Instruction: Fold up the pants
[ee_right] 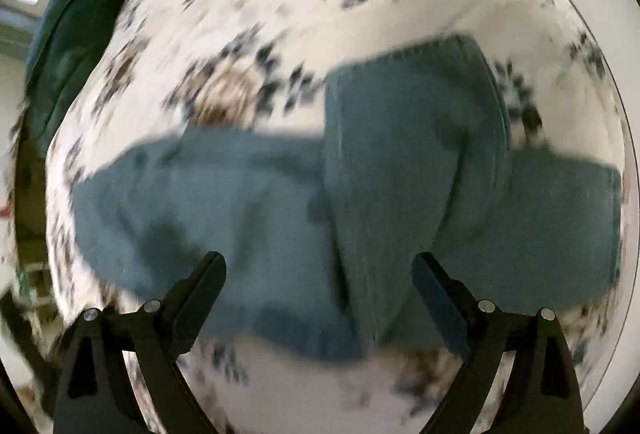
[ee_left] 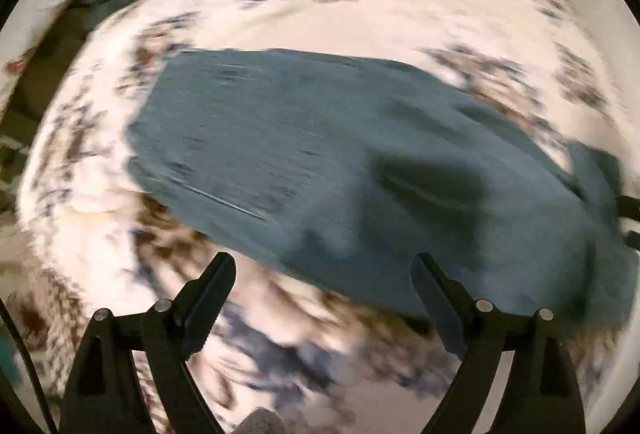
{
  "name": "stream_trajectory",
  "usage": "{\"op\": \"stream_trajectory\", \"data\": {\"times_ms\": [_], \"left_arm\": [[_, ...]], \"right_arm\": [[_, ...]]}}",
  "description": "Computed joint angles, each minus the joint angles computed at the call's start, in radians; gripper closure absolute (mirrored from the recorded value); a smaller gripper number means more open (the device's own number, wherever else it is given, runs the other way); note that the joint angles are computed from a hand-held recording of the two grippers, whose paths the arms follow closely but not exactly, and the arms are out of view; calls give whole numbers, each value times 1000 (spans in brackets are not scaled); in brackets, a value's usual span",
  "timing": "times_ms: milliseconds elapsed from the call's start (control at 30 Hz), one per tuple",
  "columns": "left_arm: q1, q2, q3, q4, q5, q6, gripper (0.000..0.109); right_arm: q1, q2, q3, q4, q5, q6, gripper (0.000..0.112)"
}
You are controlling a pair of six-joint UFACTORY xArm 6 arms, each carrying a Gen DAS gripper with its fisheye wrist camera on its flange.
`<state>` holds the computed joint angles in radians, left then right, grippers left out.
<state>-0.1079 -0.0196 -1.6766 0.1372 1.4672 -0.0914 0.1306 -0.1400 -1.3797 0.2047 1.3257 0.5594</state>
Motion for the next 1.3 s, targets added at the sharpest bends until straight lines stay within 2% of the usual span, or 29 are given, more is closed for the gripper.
{"op": "stream_trajectory", "data": {"times_ms": [200, 267, 333, 400, 533, 733, 800, 933, 967, 1033, 1133, 1267, 1300], "left_arm": [[91, 137, -62, 89, -29, -74, 19], [112, 160, -82, 95, -22, -77, 19], [119, 161, -83, 88, -5, -93, 19], [121, 163, -100, 56, 12, -96, 19], [84, 116, -90, 17, 24, -91, 19], [-2, 16, -20, -39, -28, -88, 19], [-37, -4, 10, -25, -51, -82, 19], [-74, -18, 63, -17, -63, -82, 19], [-78, -23, 76, -15, -66, -81, 19], [-89, -30, 105, -7, -66, -74, 19], [-95, -45, 144, 11, -69, -65, 19], [-75, -64, 167, 6, -54, -65, 19], [-69, -67, 167, 2, -48, -65, 19]], "right_arm": [[-53, 290, -189, -37, 39, -21, 31], [-54, 358, -247, -66, 81, -30, 47], [-53, 378, -269, -109, 120, -24, 88], [-73, 318, -206, -105, 69, -12, 99], [-153, 72, -13, -66, -95, 18, 101], [-324, -419, 285, -63, -366, 45, 104], [-384, -531, 378, -9, -406, 0, 104], [-520, -705, 615, 77, -388, -68, 104], [-556, -735, 682, 141, -387, -95, 104], [-613, -773, 769, 178, -323, -103, 104], [-641, -815, 887, 189, -262, -64, 100], [-656, -837, 946, 222, -249, 14, 94], [-661, -832, 931, 221, -231, 27, 84]]}}
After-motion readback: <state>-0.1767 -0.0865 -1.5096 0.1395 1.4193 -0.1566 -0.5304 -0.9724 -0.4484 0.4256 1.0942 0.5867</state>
